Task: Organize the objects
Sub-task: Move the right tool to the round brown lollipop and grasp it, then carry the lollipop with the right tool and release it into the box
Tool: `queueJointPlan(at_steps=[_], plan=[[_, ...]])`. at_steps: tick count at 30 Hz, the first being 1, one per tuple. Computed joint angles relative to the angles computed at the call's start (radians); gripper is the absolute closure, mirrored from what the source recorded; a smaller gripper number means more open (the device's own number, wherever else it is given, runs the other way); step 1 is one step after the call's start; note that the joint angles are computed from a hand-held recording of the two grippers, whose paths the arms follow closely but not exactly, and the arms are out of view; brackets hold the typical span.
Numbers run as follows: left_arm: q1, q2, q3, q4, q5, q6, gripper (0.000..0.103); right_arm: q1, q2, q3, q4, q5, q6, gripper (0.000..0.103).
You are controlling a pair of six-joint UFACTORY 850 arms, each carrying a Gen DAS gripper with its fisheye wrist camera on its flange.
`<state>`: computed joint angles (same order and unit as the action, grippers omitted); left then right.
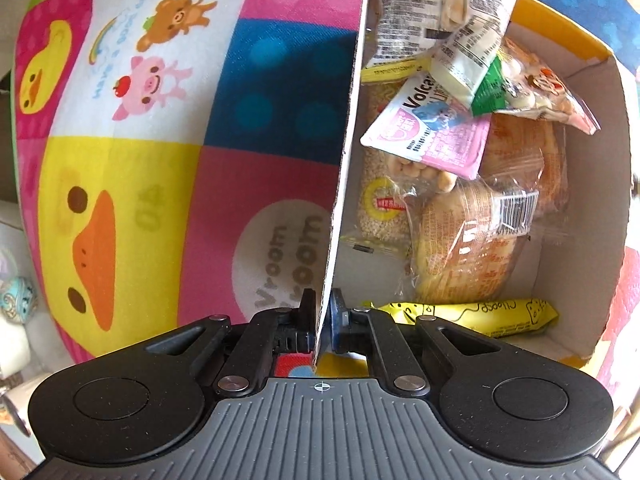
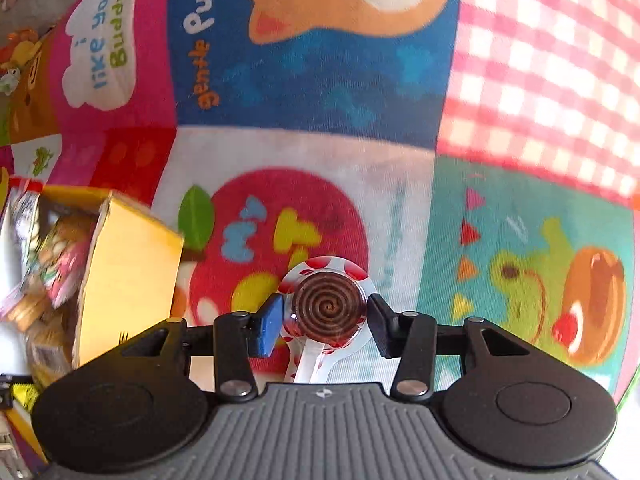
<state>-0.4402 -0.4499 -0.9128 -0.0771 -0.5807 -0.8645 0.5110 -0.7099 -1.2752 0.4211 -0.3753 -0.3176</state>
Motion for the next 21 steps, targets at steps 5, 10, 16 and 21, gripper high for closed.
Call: queueJointPlan(at_steps=[5,10,16,21], plan=[[-0.023,-0.011,-0.017,0.014,-0.008,-0.005,0.096,-0.017,0.122,0.181,0.077,-0.021,0.048,0.058],[-0.037,-0.018,-0.025,0.009,0.001,0.051,0.097,-0.046,0.226,0.285,0.098,-0.044,0.160,0.058],[-0.023,-0.004,0.014,-0.051,0.090,0.170,0.099,0.000,0.391,0.378,-0.084,-0.036,0.379,0.058],[0.008,0.038,0.083,-0.183,0.177,0.344,0.095,0.059,0.529,0.417,-0.220,-0.095,0.652,0.058]])
